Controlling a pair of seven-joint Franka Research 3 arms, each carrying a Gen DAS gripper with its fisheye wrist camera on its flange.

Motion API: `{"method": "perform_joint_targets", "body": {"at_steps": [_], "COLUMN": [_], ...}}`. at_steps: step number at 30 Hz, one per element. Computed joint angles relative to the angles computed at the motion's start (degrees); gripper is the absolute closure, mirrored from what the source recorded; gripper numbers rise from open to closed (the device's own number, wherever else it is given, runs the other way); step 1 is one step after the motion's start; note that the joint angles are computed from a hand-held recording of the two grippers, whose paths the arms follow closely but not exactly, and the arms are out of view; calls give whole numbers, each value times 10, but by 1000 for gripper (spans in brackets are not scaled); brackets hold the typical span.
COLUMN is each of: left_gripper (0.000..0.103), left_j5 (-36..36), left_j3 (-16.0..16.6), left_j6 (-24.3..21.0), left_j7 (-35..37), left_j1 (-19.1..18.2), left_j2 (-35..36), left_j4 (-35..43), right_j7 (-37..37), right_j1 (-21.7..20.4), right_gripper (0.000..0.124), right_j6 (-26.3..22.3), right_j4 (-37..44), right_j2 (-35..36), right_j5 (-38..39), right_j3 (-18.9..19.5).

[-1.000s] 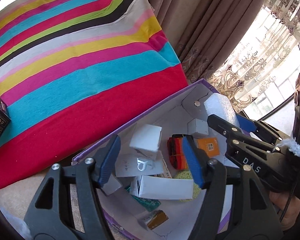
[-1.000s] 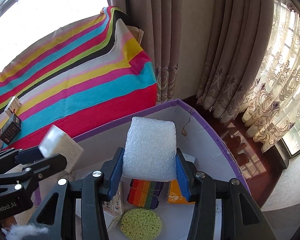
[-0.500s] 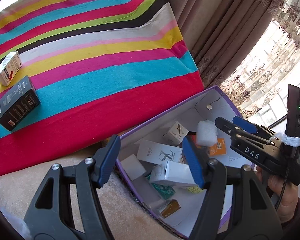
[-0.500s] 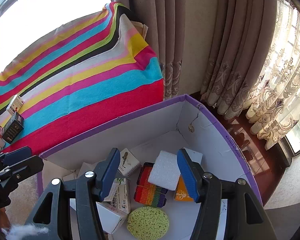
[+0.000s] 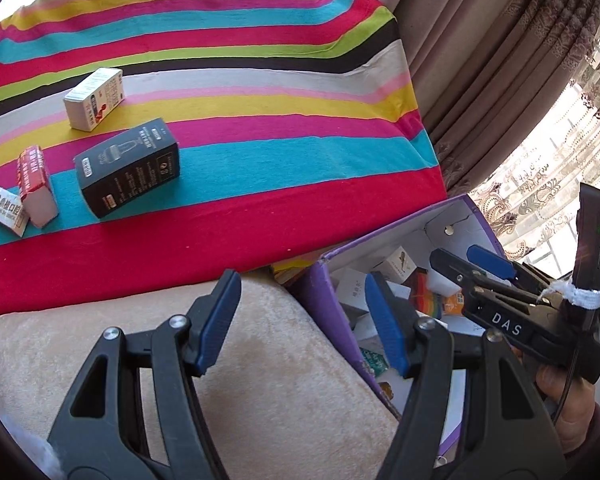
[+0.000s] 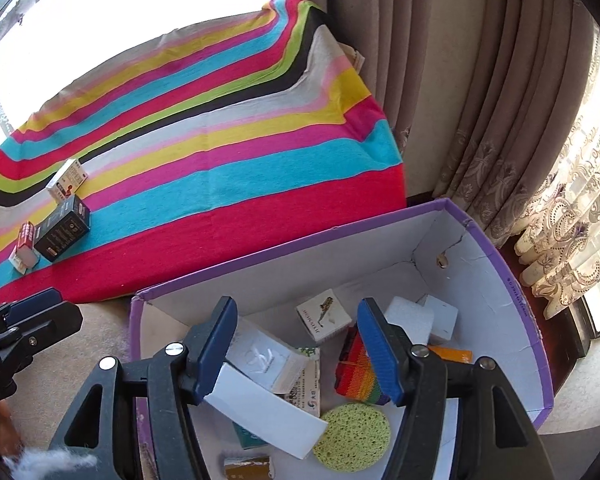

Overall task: Organize objects
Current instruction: 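Move both open tools back over the cloth toward the remaining boxes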

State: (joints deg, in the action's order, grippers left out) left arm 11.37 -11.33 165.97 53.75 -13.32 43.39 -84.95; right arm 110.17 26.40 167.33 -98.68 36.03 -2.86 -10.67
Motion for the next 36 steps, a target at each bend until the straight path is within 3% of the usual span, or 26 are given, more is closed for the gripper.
{"method": "perform_joint_targets", "body": {"at_steps": [9, 18, 29, 36], "left_gripper": [35, 35, 35, 35], "left_j5": [4, 33, 45, 49], "left_j3": [34, 91, 98, 112], "left_j6": [70, 109, 130, 146], "left_j7": [-64, -144, -175, -185], "left_j1": [23, 26, 64, 67], "left_j2": [-84, -142, -178, -189], "left_j4": [-147, -251, -323, -349], "right_j7": [-45, -95, -100, -95], "right_j1": [5, 19, 54, 64], "right_gripper": [57, 51, 51, 48], "right_j6": [-32, -70, -121, -142], "right_j4": [62, 139, 221, 256], "right_j2": [31, 73, 117, 136], "right_j5": [11, 33, 18, 5], "right_j3": [51, 89, 80, 77]}}
